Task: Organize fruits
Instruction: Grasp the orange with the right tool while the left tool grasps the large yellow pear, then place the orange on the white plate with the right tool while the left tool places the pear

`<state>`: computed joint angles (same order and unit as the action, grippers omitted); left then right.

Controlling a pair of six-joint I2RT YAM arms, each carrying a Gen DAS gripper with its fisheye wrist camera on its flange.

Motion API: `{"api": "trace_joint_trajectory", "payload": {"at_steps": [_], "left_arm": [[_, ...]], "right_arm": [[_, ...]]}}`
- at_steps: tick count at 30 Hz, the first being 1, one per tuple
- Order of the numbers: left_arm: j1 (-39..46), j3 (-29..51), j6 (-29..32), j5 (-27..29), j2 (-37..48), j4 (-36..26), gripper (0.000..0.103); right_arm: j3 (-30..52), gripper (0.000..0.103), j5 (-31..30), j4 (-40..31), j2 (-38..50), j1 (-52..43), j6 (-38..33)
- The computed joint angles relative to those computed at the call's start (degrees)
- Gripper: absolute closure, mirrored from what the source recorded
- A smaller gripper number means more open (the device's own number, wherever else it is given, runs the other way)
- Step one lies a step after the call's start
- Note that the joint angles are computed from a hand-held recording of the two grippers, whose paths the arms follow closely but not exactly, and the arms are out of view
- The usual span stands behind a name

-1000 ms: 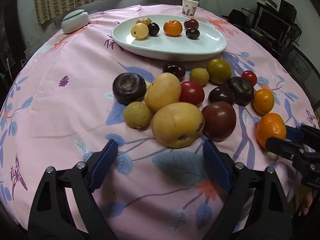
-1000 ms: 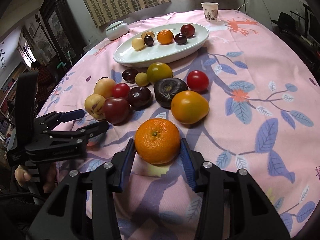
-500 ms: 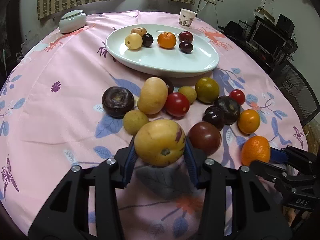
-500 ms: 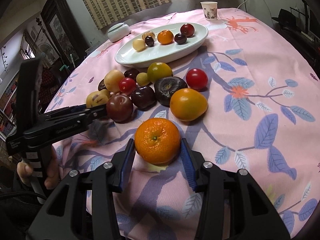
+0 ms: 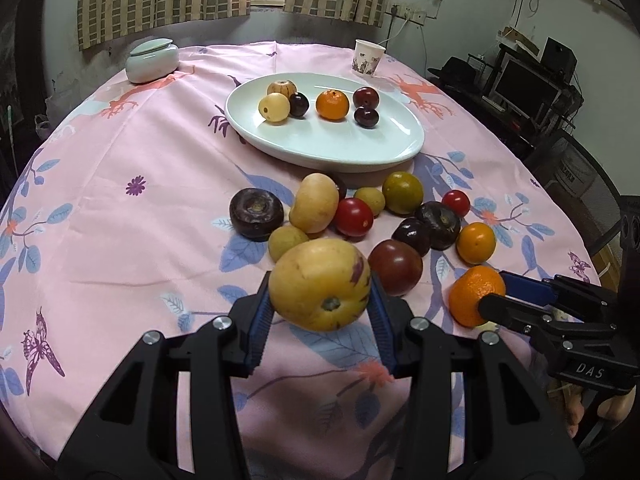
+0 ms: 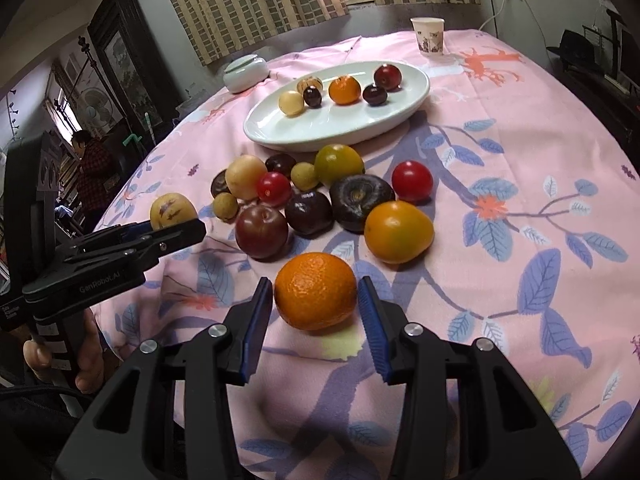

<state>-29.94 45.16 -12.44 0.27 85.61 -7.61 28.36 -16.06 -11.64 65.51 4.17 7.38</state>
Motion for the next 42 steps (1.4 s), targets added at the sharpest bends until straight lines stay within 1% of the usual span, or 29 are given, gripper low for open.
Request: {"api": "trace_joint_trajectory", "payload": {"at_steps": [4,6,8,11,14,18,20,23,26,28,30,32,34,36,38,42], "left_arm": [[1.3,-0.2,0.3,1.2,0.0,0.0,0.058],[1.6,-0.4,0.3,1.6,-0.1,0.1,0.058],[2.0,-0.7,0.5,2.0,-0.2,0.4,0.058],[2.7,-1.0,0.7,2.5,-0.6,0.4,0.058],[3.8,-1.0,1.2,2.8,-1.5,0.0,0.058],[5.9,1.2,2.9,3.0,-1.1,-1.2,0.058],[6.3,3.7,3.9,2.3,0.3,-2.2,0.058],[6.6,10.5,6.9,0.7,4.3,-5.4,0.058],[7.1,20.6,8.4,0.5,10.6,-10.0,0.057],[7.2,28.7,8.4,0.5,15.9,-13.4,0.057],[7.4,37.5,8.2,0.9,21.6,-17.1,0.057],[7.1,46.7,7.6,0.1,27.7,-21.3,0.057],[6.9,55.9,6.8,1.2,34.0,-25.9,0.057],[6.4,63.2,6.0,1.4,39.1,-29.8,0.057],[6.0,67.5,5.8,2.6,42.6,-32.1,0.057],[4.8,74.8,6.2,3.0,48.5,-35.5,0.057]], "right_arm": [[3.1,0.06,2.2,-2.2,3.1,1.8,-0.9],[4.9,0.056,2.3,-3.4,5.8,2.6,-1.2],[5.8,0.056,0.7,-2.2,9.1,2.6,-0.8],[6.3,0.056,1.0,0.2,12.0,4.0,-0.8],[5.6,0.057,2.9,1.1,10.1,5.0,0.5],[6.5,0.057,4.3,-1.9,5.7,5.6,-0.5],[8.0,0.057,4.7,-3.1,6.4,4.9,-1.3],[12.9,0.057,3.9,-5.6,10.6,2.5,-3.3],[19.1,0.057,5.3,-6.2,14.9,1.0,-5.4],[23.7,0.057,6.1,-5.7,18.3,0.0,-5.4],[29.4,0.057,5.0,-6.3,22.8,-1.1,-5.0],[36.1,0.057,3.9,-7.8,28.3,-1.9,-4.6],[42.9,0.057,4.6,-9.4,34.0,-2.3,-4.0],[48.4,0.057,6.0,-10.9,39.4,-2.9,-3.7],[52.5,0.057,7.3,-12.1,43.7,-3.7,-3.6],[58.2,0.057,6.8,-14.3,49.5,-5.6,-4.5]]}}
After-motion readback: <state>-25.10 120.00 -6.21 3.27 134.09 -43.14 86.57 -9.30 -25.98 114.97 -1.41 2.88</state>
